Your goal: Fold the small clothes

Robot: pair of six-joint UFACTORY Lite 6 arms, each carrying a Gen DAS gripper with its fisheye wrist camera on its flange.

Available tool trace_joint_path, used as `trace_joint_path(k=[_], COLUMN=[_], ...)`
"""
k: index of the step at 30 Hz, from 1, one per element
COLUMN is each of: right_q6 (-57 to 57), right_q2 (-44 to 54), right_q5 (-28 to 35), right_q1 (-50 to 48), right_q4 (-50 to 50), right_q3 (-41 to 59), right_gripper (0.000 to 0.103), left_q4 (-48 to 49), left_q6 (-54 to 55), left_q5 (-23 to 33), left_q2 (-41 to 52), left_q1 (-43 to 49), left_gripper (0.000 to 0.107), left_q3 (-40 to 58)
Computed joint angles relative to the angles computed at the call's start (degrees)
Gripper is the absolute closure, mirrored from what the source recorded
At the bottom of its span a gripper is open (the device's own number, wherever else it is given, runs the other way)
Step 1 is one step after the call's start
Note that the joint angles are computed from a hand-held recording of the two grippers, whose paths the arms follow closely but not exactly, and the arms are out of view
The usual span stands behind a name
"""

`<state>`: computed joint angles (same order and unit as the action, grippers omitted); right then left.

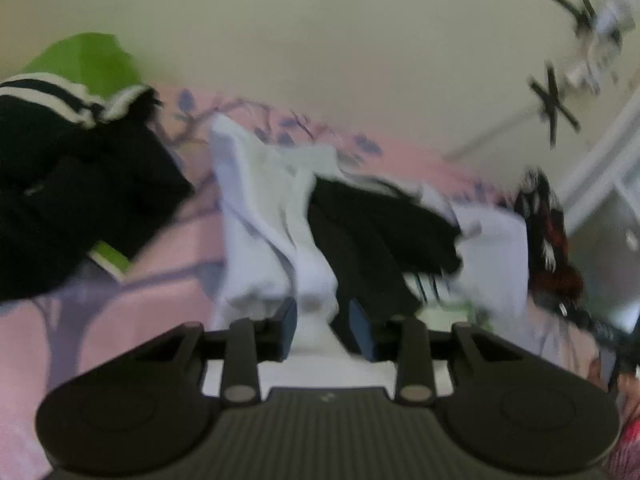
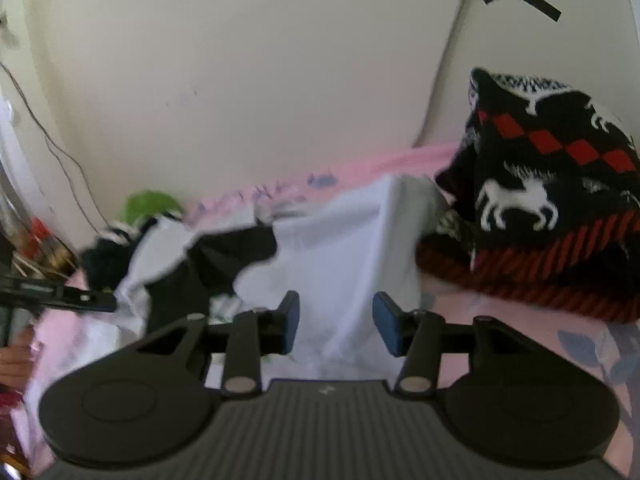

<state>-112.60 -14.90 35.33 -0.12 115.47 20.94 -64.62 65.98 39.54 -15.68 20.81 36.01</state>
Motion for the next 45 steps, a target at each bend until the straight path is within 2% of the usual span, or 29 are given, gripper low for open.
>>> trace_joint_path(k=[2, 4, 6, 8, 9, 11, 12, 13, 15, 16, 17, 18, 20, 21, 23, 25, 27, 29, 31, 34, 37, 39, 40, 42, 43, 44, 45], right_q6=[5.8, 10.6, 15.1, 16.3, 17.0, 15.0, 11.1, 8.6, 3.4, 0.2, -0.6, 0.9, 4.0, 6.4, 8.2, 12.2, 17.7, 22.3, 26.8, 42.5, 59.0, 66.2, 68.3, 68.6, 65.7, 62.5, 60.2], right_q2=[-5.8, -10.7, -9.1, -7.4, -7.2, -3.5, 0.0, 2.7, 6.0, 7.3, 9.2, 10.8, 9.0, 6.8, 5.5, 10.5, 19.5, 29.4, 39.7, 54.1, 67.5, 72.7, 75.0, 76.0, 74.9, 73.2, 70.9], right_q5=[5.0, 13.5, 23.5, 26.6, 24.6, 17.1, 15.5, 13.9, 5.1, 1.8, 0.7, 1.6, 7.9, 9.6, 7.7, 4.9, 4.0, 1.0, -4.2, -8.3, -6.9, -6.5, -4.9, -4.7, -6.4, -6.7, -8.3], right_q1=[-5.0, -10.4, -13.3, -12.1, -9.3, -2.8, -1.3, 0.2, 2.9, 3.3, 3.1, 1.9, -3.0, -5.3, -5.7, -4.4, -3.6, -0.4, 3.3, 7.1, 9.1, 11.4, 12.0, 12.5, 12.6, 12.2, 12.0], right_q4=[-10.3, -22.3, -33.5, -39.8, -41.3, -37.0, -31.3, -25.3, -13.3, -7.3, -3.7, -2.5, -7.3, -11.6, -14.1, -17.5, -20.8, -21.8, -23.8, -40.1, -58.1, -68.7, -72.0, -73.0, -71.0, -68.0, -65.5], right_q3=[-2.8, -5.7, -5.0, -5.0, -5.4, -5.5, -4.9, -3.8, 0.5, 2.0, 3.6, 4.9, 4.9, 5.6, 9.0, 18.3, 30.3, 42.3, 54.3, 72.3, 88.8, 95.3, 98.4, 98.7, 96.6, 94.2, 90.7], right_gripper=[0.05, 0.049, 0.05, 0.05, 0.05, 0.051, 0.058, 0.071, 0.067, 0.056, 0.048, 0.047, 0.047, 0.045, 0.042, 0.042, 0.04, 0.036, 0.03, 0.029, 0.028, 0.028, 0.031, 0.04, 0.064, 0.072, 0.1], left_q4=[0.5, 3.3, 6.2, 9.6, 10.7, 11.6, 10.9, 9.8, 4.1, 2.6, 2.7, 3.5, 4.0, 4.4, 6.8, 8.7, 11.2, 17.6, 25.9, 36.9, 43.8, 46.8, 49.6, 52.5, 54.2, 54.5, 52.5], left_q6=[3.1, 4.4, 5.4, 5.7, 6.2, 5.3, 4.6, 4.2, 5.5, 5.4, 3.0, 0.9, 2.5, 3.0, -0.6, -3.9, -7.6, -15.7, -26.5, -41.2, -49.6, -51.6, -53.9, -55.6, -55.8, -55.2, -53.2], left_q5=[6.0, 9.7, 12.3, 15.2, 15.7, 11.9, 8.2, 5.4, -0.9, -2.6, -3.6, -2.9, 2.2, 3.0, -0.6, -4.2, -7.9, -12.5, -13.5, -10.9, -5.1, -4.8, -4.5, -6.1, -9.3, -11.3, -11.4], left_q2=[-1.6, -5.0, -7.2, -9.8, -10.6, -11.5, -10.1, -8.7, -2.3, 0.2, 2.0, 2.5, 1.5, 0.9, 1.5, 7.0, 13.5, 23.2, 34.3, 50.8, 64.7, 69.0, 71.7, 72.5, 70.6, 69.1, 67.9], left_q1=[5.7, 9.0, 9.2, 7.5, 5.9, -0.8, -5.1, -7.8, -12.5, -13.0, -12.6, -10.9, -5.6, -3.7, -4.4, -6.9, -10.1, -14.4, -17.7, -21.3, -23.9, -25.4, -26.2, -27.2, -27.7, -27.8, -27.4], left_gripper=[0.072, 0.072, 0.074, 0.074, 0.074, 0.074, 0.074, 0.074, 0.073, 0.074, 0.074, 0.074, 0.07, 0.068, 0.066, 0.065, 0.056, 0.054, 0.052, 0.051, 0.051, 0.051, 0.051, 0.064, 0.073, 0.087, 0.099], left_q3=[0.1, -1.3, -2.6, -5.3, -6.8, -9.9, -10.3, -10.2, -7.3, -5.4, -3.2, -1.5, 1.4, 2.9, 7.9, 15.5, 23.5, 33.4, 45.0, 63.0, 79.6, 83.3, 86.2, 85.6, 81.8, 79.1, 77.6])
